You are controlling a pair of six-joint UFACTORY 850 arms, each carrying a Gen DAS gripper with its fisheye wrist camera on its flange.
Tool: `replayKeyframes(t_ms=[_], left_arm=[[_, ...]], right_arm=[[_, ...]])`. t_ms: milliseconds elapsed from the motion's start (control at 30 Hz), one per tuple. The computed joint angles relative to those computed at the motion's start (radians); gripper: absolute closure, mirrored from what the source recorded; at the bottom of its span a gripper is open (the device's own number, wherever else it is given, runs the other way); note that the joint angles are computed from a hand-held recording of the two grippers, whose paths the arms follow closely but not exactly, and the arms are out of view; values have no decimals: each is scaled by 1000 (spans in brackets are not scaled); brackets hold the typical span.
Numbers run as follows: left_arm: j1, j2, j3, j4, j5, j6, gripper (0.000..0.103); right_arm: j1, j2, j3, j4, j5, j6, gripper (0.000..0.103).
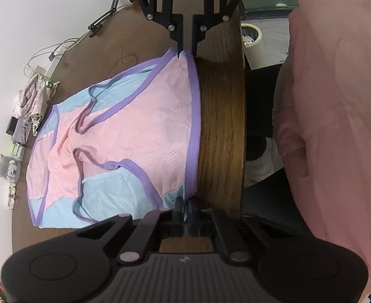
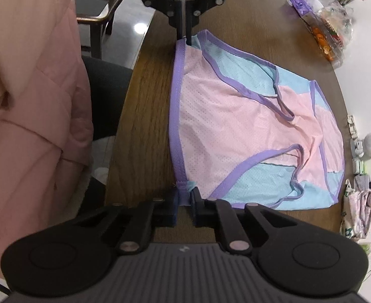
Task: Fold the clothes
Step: 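Lift the garment by its edge with both grippers and fold it over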
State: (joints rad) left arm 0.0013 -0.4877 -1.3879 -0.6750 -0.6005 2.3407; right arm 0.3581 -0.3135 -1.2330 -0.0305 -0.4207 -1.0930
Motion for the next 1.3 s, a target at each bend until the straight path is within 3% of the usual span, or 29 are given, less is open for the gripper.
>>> replayKeyframes(t_ms=[100, 267, 533, 667, 767, 867, 1033, 1167, 1300], left_arm=[[1, 17, 22, 7, 5, 7, 103], [11, 51, 58, 16, 5, 43, 103], [51, 135, 152, -143, -27, 197, 103], [58, 168, 197, -254, 20, 253, 103], [50, 170, 199, -332, 58, 255, 103], [28, 167, 193, -520, 120, 350, 103], [-17, 116, 111, -798, 223, 485, 103], [-41, 12, -77, -745, 271, 295, 103], [-66, -141, -340, -550, 293, 11, 103]], right_arm=[[5, 10, 20, -45, 33, 37, 95], [0, 41, 33, 13, 14, -17, 96], [-2, 122, 78, 147, -36, -98, 96], [-1, 142, 91, 182, -75, -111, 96], [-9, 144, 91, 196, -47, -110, 96], [-18, 124, 54, 179, -4, -58, 96], [-43, 60, -62, 166, 23, -2, 97], [-74, -22, -204, 159, 28, 23, 97], [-105, -153, -403, 131, 12, 39, 97]])
